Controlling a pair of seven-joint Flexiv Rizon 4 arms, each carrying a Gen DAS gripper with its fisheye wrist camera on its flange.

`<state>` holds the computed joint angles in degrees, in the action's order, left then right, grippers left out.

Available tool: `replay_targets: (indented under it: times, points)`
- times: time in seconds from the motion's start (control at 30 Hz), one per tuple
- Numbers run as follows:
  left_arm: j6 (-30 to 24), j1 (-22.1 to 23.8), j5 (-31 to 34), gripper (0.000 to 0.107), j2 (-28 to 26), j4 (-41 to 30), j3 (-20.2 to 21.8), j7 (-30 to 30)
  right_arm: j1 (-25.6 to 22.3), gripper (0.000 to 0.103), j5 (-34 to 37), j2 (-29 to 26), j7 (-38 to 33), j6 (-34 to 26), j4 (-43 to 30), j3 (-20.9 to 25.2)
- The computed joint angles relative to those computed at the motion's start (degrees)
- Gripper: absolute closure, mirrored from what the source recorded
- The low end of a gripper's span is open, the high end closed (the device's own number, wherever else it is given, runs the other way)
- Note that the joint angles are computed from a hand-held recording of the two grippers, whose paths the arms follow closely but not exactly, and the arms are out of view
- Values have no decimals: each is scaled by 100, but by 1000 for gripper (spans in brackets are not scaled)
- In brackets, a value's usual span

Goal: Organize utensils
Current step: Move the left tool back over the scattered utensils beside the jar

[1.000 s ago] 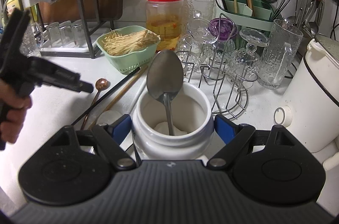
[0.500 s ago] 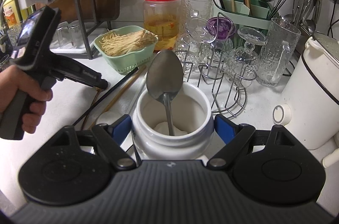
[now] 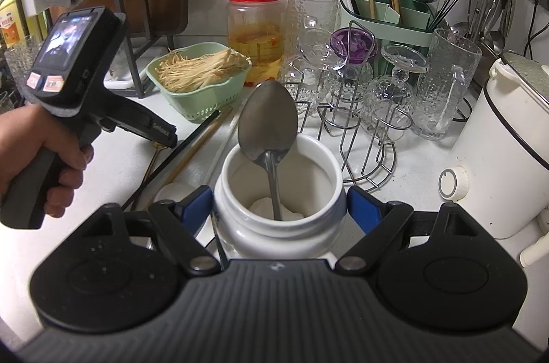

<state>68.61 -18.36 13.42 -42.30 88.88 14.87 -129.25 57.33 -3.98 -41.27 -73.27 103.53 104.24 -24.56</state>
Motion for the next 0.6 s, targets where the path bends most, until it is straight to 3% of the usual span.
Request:
replay_targets:
  times: [0.13, 0.17, 0.37, 0.6]
  points:
    - [136, -98, 51, 79, 127, 166, 106, -192, -61, 15, -67, 0, -31, -38, -39, 49]
    - [174, -122, 66, 103, 191, 239, 126, -256, -84, 15, -86, -1, -38, -41, -50, 69]
    - [462, -218, 146, 104, 445, 584, 125, -465, -103, 15, -109, -29, -57, -15, -80, 80]
    - [1173, -73, -183, 103, 726, 1354, -73, -538, -229, 15, -140, -44, -165, 52, -117, 207]
